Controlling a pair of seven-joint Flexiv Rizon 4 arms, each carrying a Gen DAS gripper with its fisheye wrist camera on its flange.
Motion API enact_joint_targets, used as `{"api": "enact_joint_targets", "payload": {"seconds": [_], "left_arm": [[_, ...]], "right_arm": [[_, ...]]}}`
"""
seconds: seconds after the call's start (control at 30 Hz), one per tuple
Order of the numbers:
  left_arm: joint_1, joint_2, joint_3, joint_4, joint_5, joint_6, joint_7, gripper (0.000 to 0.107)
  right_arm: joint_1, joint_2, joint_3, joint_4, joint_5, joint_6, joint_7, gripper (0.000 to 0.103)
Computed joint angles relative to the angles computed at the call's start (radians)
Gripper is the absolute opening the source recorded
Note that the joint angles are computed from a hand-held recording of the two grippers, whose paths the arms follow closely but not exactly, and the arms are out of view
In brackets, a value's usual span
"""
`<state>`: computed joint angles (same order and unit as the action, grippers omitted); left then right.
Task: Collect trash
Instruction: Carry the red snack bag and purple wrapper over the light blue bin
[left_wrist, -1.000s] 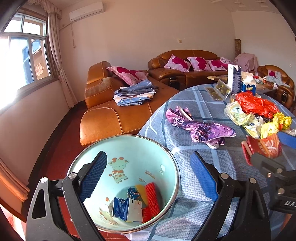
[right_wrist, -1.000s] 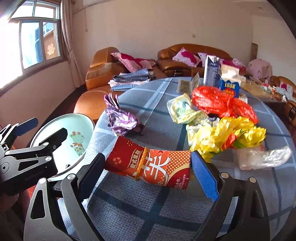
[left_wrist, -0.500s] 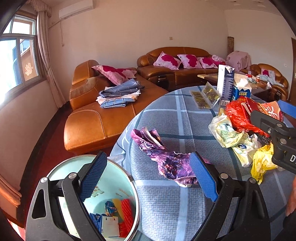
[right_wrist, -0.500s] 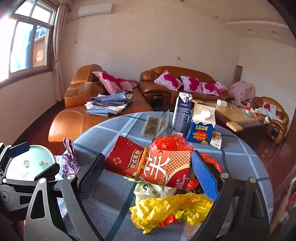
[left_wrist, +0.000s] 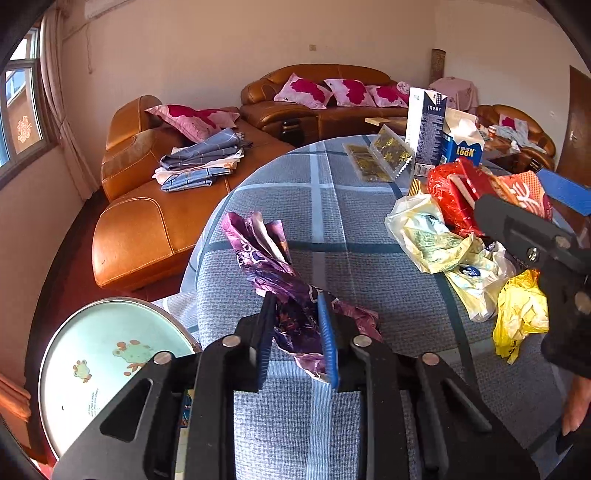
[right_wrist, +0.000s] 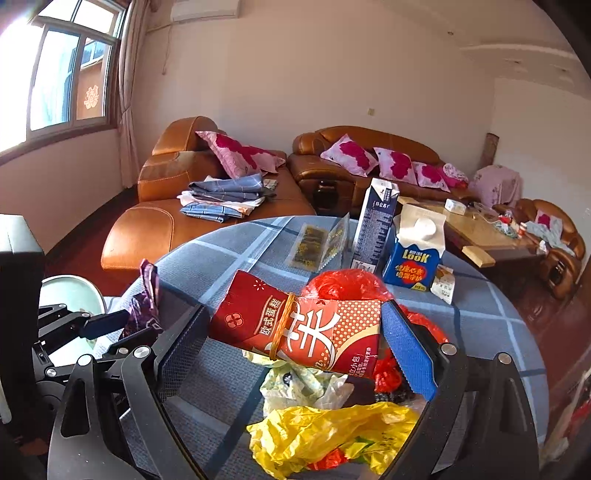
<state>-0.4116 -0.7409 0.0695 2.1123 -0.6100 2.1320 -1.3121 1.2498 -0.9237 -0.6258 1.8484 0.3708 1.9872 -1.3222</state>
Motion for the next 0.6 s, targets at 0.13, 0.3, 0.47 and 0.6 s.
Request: {"api": "enact_joint_targets", "payload": {"seconds": [0.13, 0.3, 0.47, 0.6], "left_arm": [[0.066, 0.026, -0.036, 0.042, 0.082, 0.029, -0.041, 0.011], [0.056, 0.058, -0.020, 0.100, 0.094, 0.094, -0.058, 0.010], [0.005, 0.086, 0.004, 0.157, 0.009, 0.166, -0.013, 0.009], [-0.008, 0.108, -0.004, 0.202, -0.058, 0.226, 0.017, 0.009]], "right_arm": [[0.005, -0.009, 0.006, -0.005, 0.010, 0.009, 0.003, 0.091], [-0.004, 0.000, 0.017, -0.007, 0.020, 0.015, 0.006, 0.091], [-0.054, 0.024, 0.094, -0.021, 0.001, 0.062, -0.020, 0.091], [-0.102, 0.032, 0.170, -0.057, -0.007, 0.091, -0.070, 0.091]]}}
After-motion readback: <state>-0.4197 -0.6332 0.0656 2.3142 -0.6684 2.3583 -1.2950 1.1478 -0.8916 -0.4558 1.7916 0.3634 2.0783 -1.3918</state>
